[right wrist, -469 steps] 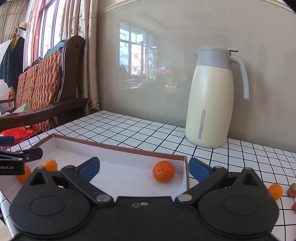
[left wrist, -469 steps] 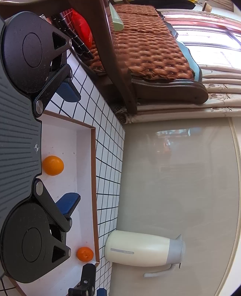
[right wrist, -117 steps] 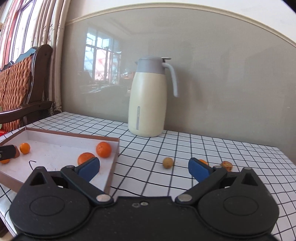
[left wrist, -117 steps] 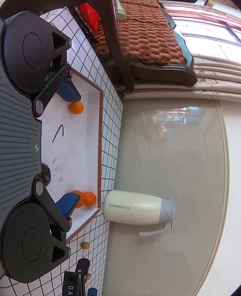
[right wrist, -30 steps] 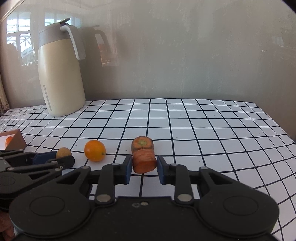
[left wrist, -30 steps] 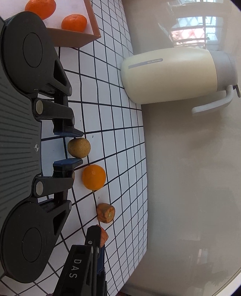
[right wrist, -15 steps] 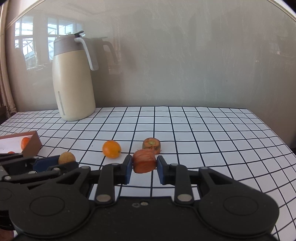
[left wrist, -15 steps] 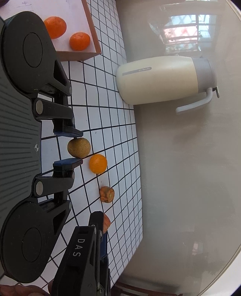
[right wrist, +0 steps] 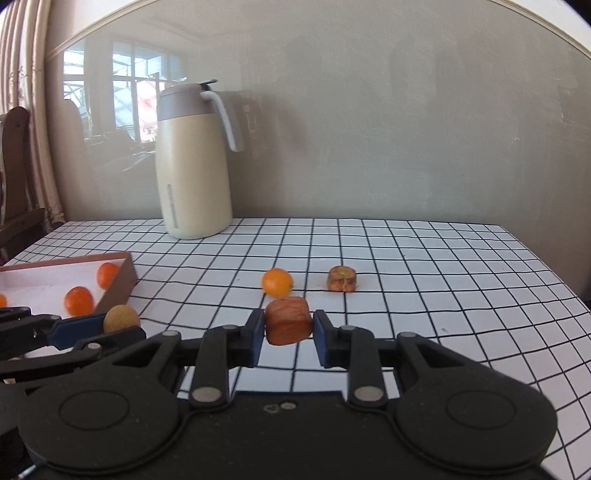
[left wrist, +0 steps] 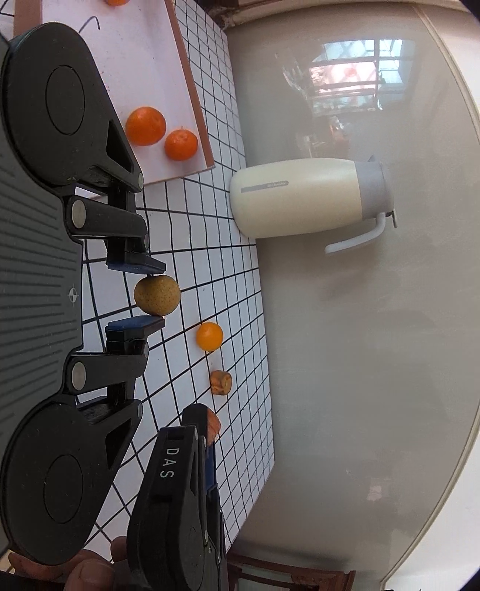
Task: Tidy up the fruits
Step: 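Carry the brown round fruit and reddish-brown piece in both tools over the tray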
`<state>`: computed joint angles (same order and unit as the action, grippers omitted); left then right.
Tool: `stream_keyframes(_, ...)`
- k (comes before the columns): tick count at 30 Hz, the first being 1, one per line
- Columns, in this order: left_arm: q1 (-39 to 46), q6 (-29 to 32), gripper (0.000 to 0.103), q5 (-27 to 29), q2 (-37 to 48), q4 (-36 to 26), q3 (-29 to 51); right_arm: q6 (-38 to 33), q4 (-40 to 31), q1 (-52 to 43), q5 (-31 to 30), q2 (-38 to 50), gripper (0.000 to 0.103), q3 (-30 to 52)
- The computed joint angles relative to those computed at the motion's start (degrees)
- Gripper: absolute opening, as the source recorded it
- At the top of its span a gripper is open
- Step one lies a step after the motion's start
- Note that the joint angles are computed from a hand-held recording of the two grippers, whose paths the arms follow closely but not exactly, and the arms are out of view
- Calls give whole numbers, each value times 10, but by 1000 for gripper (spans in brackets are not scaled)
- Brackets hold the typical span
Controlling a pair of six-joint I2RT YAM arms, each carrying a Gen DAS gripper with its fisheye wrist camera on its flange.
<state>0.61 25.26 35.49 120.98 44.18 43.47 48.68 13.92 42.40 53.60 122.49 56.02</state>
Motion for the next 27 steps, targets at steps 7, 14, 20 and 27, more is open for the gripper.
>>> stream_keyframes(7,74,17,25,55,-38,22,-45,-16,2,53,37,2,20,18)
stream_keyframes(14,147,30,25,93,-48,3,-40,-68,14,87,49,23,20,60)
stream_keyframes(20,195,31,25,110,-41,-7,-21,-133,50,102,42,49,20,99)
stream_keyframes(27,233,26,25,110,-20,-16,15,-188,74,113,25,81,20,150)
